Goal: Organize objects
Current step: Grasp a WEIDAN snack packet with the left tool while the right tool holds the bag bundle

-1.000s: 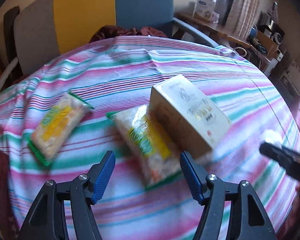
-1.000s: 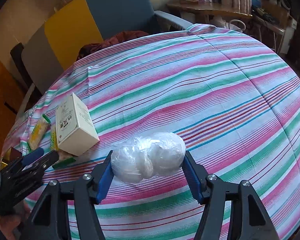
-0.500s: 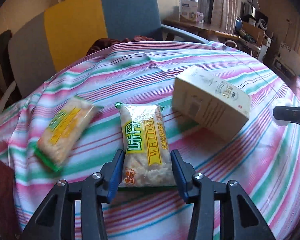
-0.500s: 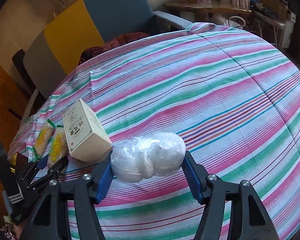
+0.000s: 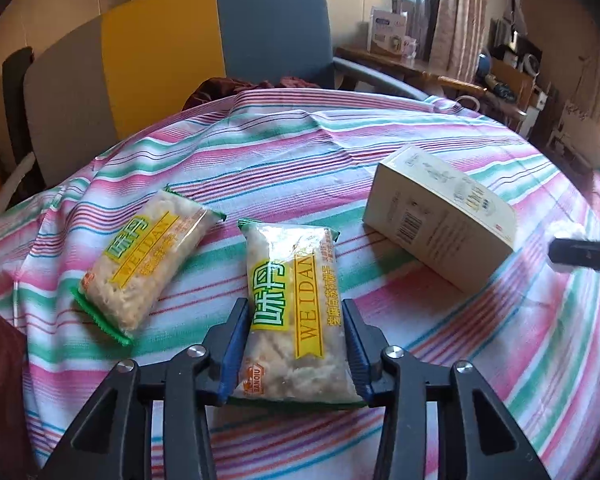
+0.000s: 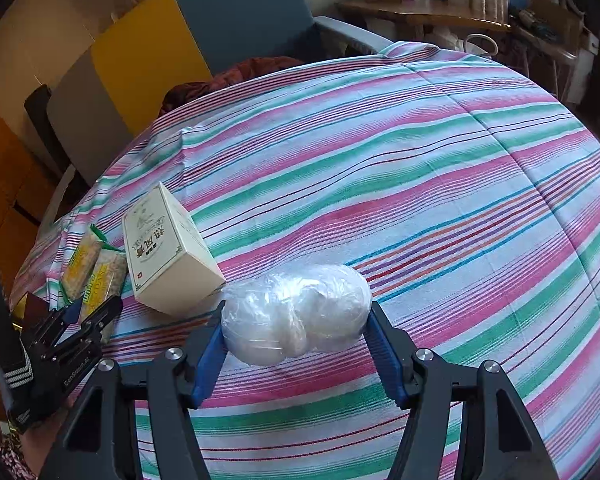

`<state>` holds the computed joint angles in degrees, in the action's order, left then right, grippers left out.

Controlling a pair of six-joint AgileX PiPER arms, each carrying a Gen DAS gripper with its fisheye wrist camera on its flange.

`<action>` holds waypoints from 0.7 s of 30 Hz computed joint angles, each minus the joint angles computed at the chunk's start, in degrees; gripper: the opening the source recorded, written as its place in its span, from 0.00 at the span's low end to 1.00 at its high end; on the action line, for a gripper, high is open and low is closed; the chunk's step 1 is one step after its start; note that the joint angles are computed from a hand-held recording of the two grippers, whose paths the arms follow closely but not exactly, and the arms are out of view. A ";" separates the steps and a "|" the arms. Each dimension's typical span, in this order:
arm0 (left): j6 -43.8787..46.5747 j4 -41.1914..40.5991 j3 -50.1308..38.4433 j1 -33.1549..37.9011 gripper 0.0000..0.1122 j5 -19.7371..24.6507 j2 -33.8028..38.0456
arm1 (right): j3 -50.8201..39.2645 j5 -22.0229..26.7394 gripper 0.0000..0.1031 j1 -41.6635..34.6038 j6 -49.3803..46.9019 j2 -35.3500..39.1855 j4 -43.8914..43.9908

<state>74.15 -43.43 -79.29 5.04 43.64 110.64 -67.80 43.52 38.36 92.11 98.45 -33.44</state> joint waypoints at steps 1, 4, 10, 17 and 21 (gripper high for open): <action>1.56 -1.22 0.95 0.68 0.39 -0.04 -0.53 | 0.13 -0.30 0.63 0.07 0.13 -0.18 -0.27; 7.22 -5.48 3.83 2.93 0.39 0.57 -2.33 | 0.25 -1.12 0.63 0.18 0.57 -0.40 -1.09; 26.86 -17.95 14.05 7.93 0.39 1.41 -9.29 | -0.54 0.43 0.63 1.64 2.52 -1.20 -5.04; 37.62 -22.17 20.08 14.37 0.39 6.98 -13.91 | -3.32 -1.29 0.63 5.54 4.18 -0.97 -14.22; 38.81 -20.35 20.26 18.15 0.39 11.58 -13.94 | -8.63 -0.46 0.63 8.17 -3.20 2.81 -14.44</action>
